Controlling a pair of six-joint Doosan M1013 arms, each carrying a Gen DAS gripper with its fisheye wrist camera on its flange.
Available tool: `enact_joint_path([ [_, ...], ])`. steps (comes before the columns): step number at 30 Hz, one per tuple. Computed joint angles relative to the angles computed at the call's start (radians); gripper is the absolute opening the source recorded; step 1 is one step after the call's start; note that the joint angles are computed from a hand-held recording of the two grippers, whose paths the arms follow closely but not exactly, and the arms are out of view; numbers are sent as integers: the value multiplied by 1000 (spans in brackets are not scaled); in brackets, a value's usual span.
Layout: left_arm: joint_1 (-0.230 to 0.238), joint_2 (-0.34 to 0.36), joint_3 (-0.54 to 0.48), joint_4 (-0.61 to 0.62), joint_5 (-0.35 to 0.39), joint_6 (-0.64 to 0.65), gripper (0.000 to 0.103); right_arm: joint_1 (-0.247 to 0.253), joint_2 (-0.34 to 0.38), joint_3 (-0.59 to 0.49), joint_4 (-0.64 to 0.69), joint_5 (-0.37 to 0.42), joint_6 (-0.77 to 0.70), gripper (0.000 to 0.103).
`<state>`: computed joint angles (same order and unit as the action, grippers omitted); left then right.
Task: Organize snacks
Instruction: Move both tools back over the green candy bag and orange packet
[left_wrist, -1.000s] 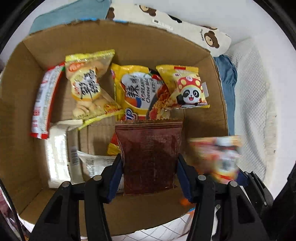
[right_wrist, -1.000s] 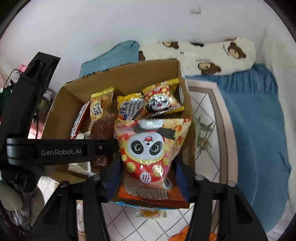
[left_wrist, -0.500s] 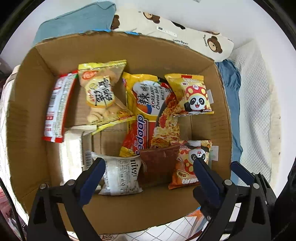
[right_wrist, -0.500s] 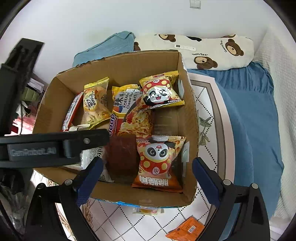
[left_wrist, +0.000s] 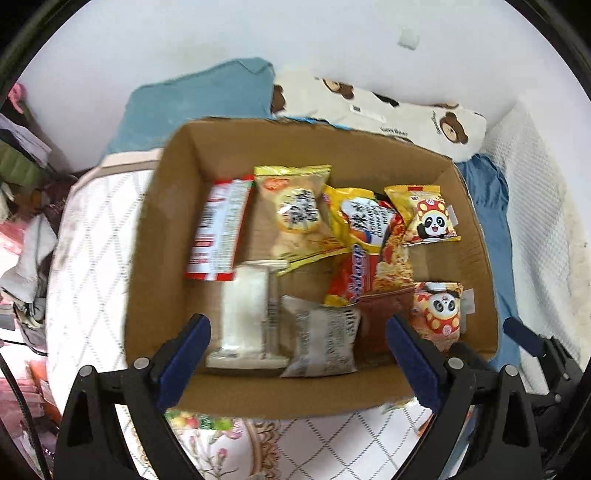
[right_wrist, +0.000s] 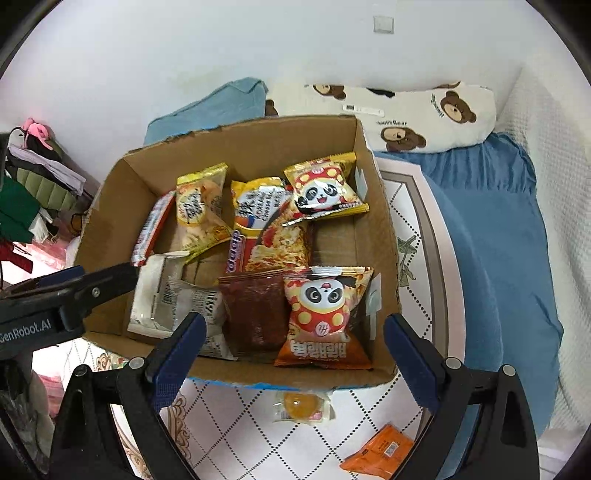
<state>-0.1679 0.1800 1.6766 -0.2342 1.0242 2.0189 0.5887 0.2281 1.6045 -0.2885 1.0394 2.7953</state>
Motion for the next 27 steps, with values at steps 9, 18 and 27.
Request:
enact_joint_path([
  [9, 68, -107, 86, -57, -112, 91, 97, 80, -20, -22, -146, 34, 91, 99],
  [18, 145, -191, 143, -158, -154, 181, 97, 170, -53, -29, -256, 52, 203, 99],
  [27, 212, -185, 193, -68, -155, 166, 97, 203, -87, 67, -146, -40, 321, 99],
])
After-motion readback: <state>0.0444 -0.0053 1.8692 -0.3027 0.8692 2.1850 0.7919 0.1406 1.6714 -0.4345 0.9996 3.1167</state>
